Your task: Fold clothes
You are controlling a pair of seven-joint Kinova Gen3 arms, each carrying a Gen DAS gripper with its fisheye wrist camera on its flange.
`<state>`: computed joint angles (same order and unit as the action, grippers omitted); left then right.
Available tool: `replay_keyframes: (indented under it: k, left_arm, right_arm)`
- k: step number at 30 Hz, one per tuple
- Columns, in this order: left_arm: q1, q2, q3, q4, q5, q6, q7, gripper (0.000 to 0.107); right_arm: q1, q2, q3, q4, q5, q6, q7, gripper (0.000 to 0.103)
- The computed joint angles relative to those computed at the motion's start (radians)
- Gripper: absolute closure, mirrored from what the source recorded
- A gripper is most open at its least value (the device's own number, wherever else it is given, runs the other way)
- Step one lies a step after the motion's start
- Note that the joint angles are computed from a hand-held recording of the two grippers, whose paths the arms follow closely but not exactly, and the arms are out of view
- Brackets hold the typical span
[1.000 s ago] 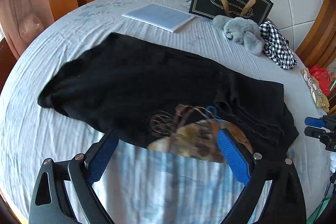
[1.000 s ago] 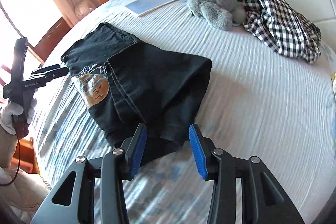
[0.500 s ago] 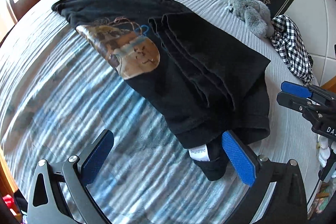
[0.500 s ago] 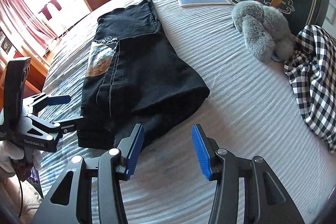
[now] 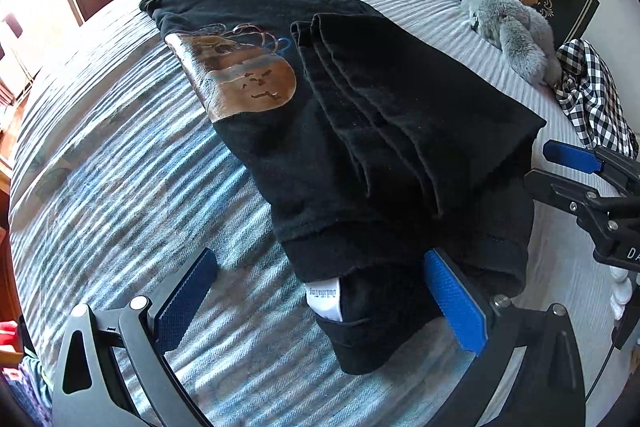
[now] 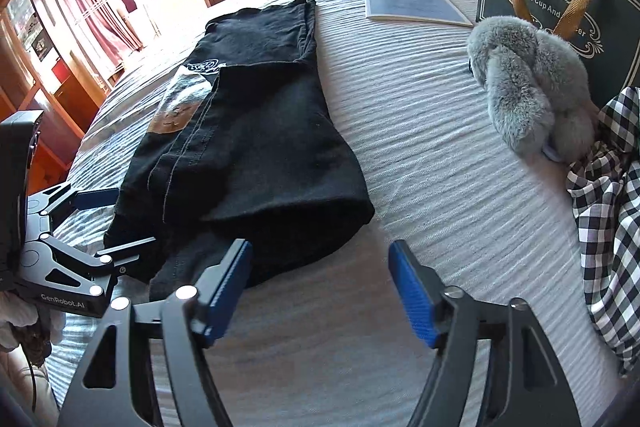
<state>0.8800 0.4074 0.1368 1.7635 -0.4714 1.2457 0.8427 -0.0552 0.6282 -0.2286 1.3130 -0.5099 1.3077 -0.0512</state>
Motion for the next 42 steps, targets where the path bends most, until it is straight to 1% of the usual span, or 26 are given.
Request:
replay_keyframes:
  k: [3, 4, 6, 7, 8, 9, 10, 11, 12, 14, 15, 16, 18, 22, 24, 29, 30, 31, 32, 33, 35, 37, 40, 42]
  left_arm:
    - [0.003, 0.005, -0.003, -0.006, -0.002, 0.011, 0.008, 0.005]
    - [0.004, 0.007, -0.004, -0.008, -0.003, 0.014, 0.011, 0.006]
    - [0.007, 0.008, -0.003, -0.011, -0.011, 0.017, 0.01, 0.009]
    - [0.009, 0.004, -0.001, -0.011, -0.021, 0.015, 0.0, 0.014]
    - [0.01, 0.001, 0.001, -0.01, -0.031, 0.012, -0.009, 0.023]
    - [0.012, -0.002, 0.003, -0.01, -0.041, 0.009, -0.019, 0.03]
    - [0.009, -0.012, 0.004, -0.002, -0.048, -0.002, -0.028, 0.047]
    - [0.003, -0.025, 0.005, 0.011, -0.053, -0.017, -0.038, 0.062]
    - [-0.003, -0.038, 0.007, 0.023, -0.058, -0.032, -0.048, 0.066]
    - [-0.017, -0.065, 0.011, 0.048, -0.068, -0.063, -0.069, 0.088]
    - [-0.024, -0.078, 0.014, 0.06, -0.073, -0.078, -0.079, 0.091]
    - [-0.026, -0.1, 0.016, 0.083, -0.082, -0.098, -0.075, 0.095]
    - [-0.03, -0.144, 0.028, 0.117, -0.103, -0.102, -0.077, 0.098]
    - [-0.039, -0.216, 0.066, 0.114, -0.148, -0.052, -0.09, 0.098]
    - [-0.057, -0.263, 0.085, 0.131, -0.168, -0.028, -0.109, 0.098]
    - [-0.136, -0.432, 0.124, 0.227, -0.189, -0.029, -0.157, 0.098]
    - [-0.17, -0.474, 0.147, 0.253, -0.185, -0.033, -0.167, 0.098]
    - [-0.198, -0.518, 0.152, 0.283, -0.18, -0.046, -0.188, 0.098]
    - [-0.214, -0.564, 0.138, 0.314, -0.177, -0.064, -0.215, 0.098]
    - [-0.211, -0.61, 0.108, 0.35, -0.176, -0.089, -0.24, 0.098]
    - [-0.167, -0.703, 0.016, 0.417, -0.191, -0.116, -0.285, 0.098]
    - [-0.133, -0.795, -0.077, 0.469, -0.21, -0.128, -0.357, 0.098]
    - [-0.115, -0.934, -0.216, 0.533, -0.243, -0.123, -0.479, 0.098]
    - [-0.118, -1.027, -0.309, 0.575, -0.264, -0.117, -0.56, 0.098]
  right_arm:
    - [-0.001, 0.024, -0.012, -0.014, -0.01, 0.008, 0.021, 0.031]
    - [-0.003, 0.029, -0.015, -0.013, -0.012, 0.005, 0.029, 0.035]
    - [0.013, 0.018, -0.028, 0.021, -0.027, -0.028, 0.08, 0.042]
    - [0.018, 0.007, -0.031, 0.042, -0.032, -0.05, 0.105, 0.045]
    - [0.024, -0.005, -0.036, 0.065, -0.034, -0.075, 0.129, 0.055]
    - [0.022, -0.016, -0.033, 0.08, -0.035, -0.088, 0.15, 0.062]
    - [0.019, -0.021, -0.028, 0.084, -0.033, -0.085, 0.155, 0.073]
    - [0.014, -0.02, -0.025, 0.076, -0.025, -0.066, 0.143, 0.077]
    - [0.005, -0.014, -0.016, 0.06, -0.022, -0.044, 0.117, 0.079]
    - [-0.01, 0.002, 0.0, 0.022, -0.019, -0.002, 0.051, 0.081]
    - [-0.016, 0.011, 0.005, 0.002, -0.017, 0.019, 0.018, 0.087]
    - [-0.014, 0.023, 0.007, -0.024, -0.024, 0.052, -0.015, 0.09]
    - [-0.004, 0.041, 0.004, -0.07, -0.047, 0.121, -0.077, 0.092]
    - [0.005, 0.024, -0.009, -0.073, -0.092, 0.156, -0.132, 0.092]
    - [0.004, 0.012, -0.016, -0.07, -0.127, 0.161, -0.165, 0.092]
    - [-0.028, -0.012, -0.034, -0.08, -0.218, 0.145, -0.274, 0.092]
    - [-0.043, -0.016, -0.039, -0.083, -0.233, 0.132, -0.294, 0.092]
    - [-0.06, -0.022, -0.045, -0.086, -0.246, 0.115, -0.313, 0.092]
    - [-0.083, -0.026, -0.051, -0.09, -0.257, 0.093, -0.334, 0.092]
    - [-0.108, -0.029, -0.057, -0.095, -0.265, 0.069, -0.357, 0.092]
    - [-0.163, -0.03, -0.07, -0.111, -0.276, 0.017, -0.404, 0.092]
    - [-0.226, -0.021, -0.091, -0.141, -0.268, -0.041, -0.468, 0.092]
    - [-0.364, 0.023, -0.077, -0.232, -0.241, -0.102, -0.59, 0.092]
    - [-0.456, 0.066, -0.054, -0.311, -0.205, -0.118, -0.672, 0.092]
